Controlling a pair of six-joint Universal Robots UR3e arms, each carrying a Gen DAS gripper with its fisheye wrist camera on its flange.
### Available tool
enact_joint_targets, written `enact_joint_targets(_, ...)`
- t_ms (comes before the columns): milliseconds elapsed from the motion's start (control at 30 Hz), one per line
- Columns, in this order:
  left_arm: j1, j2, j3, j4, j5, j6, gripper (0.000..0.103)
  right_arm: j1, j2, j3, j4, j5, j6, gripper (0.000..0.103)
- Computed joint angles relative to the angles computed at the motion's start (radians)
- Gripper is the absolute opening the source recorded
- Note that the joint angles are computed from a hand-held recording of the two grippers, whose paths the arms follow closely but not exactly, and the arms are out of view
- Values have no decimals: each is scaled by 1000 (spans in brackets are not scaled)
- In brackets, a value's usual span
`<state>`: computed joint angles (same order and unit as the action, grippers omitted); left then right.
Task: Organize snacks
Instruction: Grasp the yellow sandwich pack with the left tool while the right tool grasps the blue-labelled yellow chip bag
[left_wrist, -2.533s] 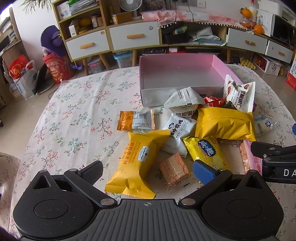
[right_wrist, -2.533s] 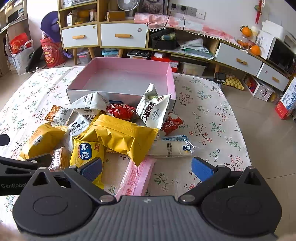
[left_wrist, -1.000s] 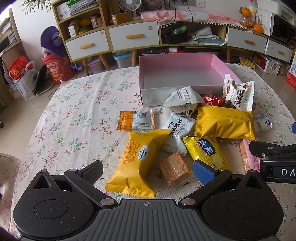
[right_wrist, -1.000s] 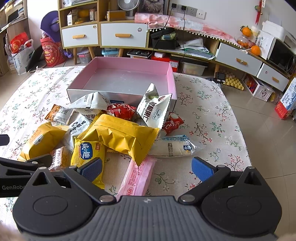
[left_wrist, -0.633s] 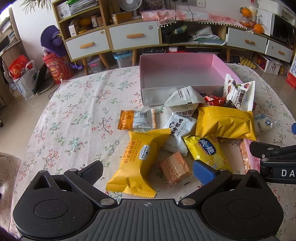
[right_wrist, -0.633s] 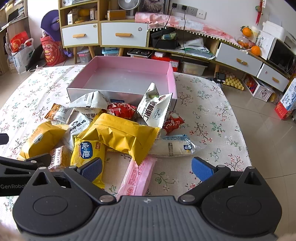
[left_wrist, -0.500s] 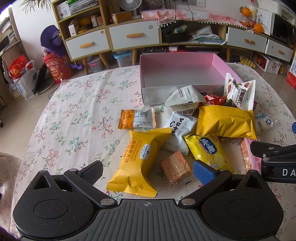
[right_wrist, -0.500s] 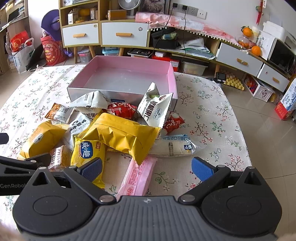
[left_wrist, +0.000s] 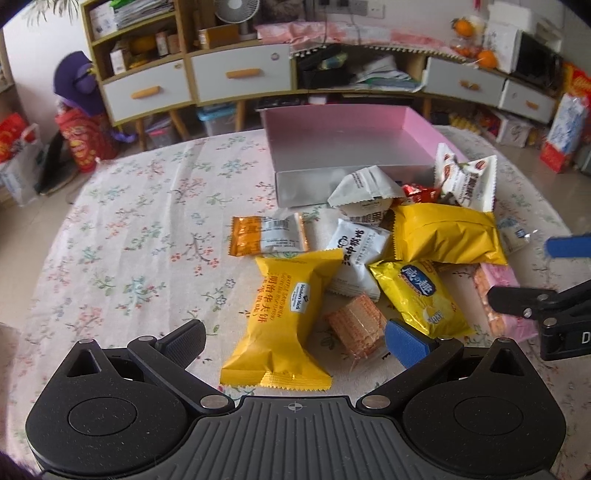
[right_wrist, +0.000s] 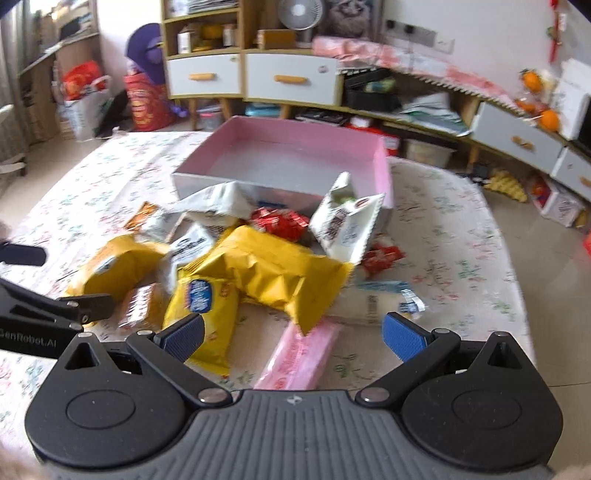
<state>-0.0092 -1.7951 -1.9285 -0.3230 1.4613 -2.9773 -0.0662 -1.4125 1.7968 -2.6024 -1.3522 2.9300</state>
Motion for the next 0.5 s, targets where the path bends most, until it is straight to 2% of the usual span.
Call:
enact_joint_targets(300, 120, -15, -40, 31, -184, 52, 98, -70, -11, 26, 35, 238, -24, 94)
enact_joint_targets(500, 156, -71, -5, 9, -245, 37, 86, -55, 27, -12, 71, 283, -49, 78)
